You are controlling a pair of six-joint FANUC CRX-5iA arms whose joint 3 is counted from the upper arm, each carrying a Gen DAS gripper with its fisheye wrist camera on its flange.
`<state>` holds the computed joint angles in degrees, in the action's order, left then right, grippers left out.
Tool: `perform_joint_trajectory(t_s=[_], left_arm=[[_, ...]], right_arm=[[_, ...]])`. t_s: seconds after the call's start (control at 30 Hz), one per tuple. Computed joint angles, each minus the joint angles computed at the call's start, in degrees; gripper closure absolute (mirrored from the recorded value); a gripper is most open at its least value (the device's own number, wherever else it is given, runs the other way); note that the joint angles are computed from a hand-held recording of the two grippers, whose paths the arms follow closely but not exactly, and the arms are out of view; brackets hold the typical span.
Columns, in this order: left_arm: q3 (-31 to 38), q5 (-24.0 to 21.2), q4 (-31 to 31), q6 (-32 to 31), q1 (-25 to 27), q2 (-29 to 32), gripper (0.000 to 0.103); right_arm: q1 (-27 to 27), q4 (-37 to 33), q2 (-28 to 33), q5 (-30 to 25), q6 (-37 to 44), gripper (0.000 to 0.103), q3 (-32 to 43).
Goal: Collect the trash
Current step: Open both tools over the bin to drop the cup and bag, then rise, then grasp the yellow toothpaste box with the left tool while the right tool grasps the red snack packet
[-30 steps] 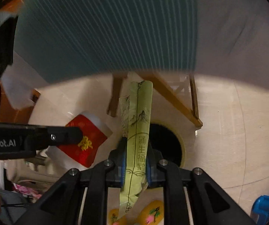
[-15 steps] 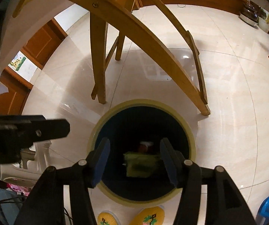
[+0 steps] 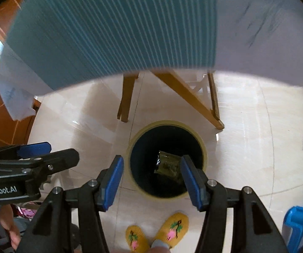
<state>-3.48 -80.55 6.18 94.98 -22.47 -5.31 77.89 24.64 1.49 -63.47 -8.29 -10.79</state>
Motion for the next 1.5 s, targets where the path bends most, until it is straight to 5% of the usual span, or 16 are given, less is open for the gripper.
perform_joint_trajectory(t_s=[0.27, 0.53, 1.07, 1.33, 1.5], left_arm=[[16.1, -12.5, -1.3, -2.4, 1.2, -2.5, 0.024], [33.0, -20.9, 3.9, -5.2, 6.2, 1.1, 0.024], [57.9, -26.0, 9.3, -0.7, 7.9, 12.9, 0.024], [64.8, -27.4, 4.4, 4.8, 4.2, 19.9, 0.024], [73.7, -29.9, 0.7, 13.0, 0.9, 28.0, 0.024]], right_arm=[[4.7, 1.8, -0.4, -16.2, -1.8, 0.046, 15.4], [8.4, 10.1, 5.2, -30.1, 1.2, 0.045, 34.2], [4.6, 18.1, 22.8, -47.9, 18.2, 0.045, 72.4], [-2.5, 9.9, 15.4, -40.8, 17.6, 0.045, 61.8], [-11.3, 1.2, 10.6, -33.8, 23.0, 0.045, 55.6]])
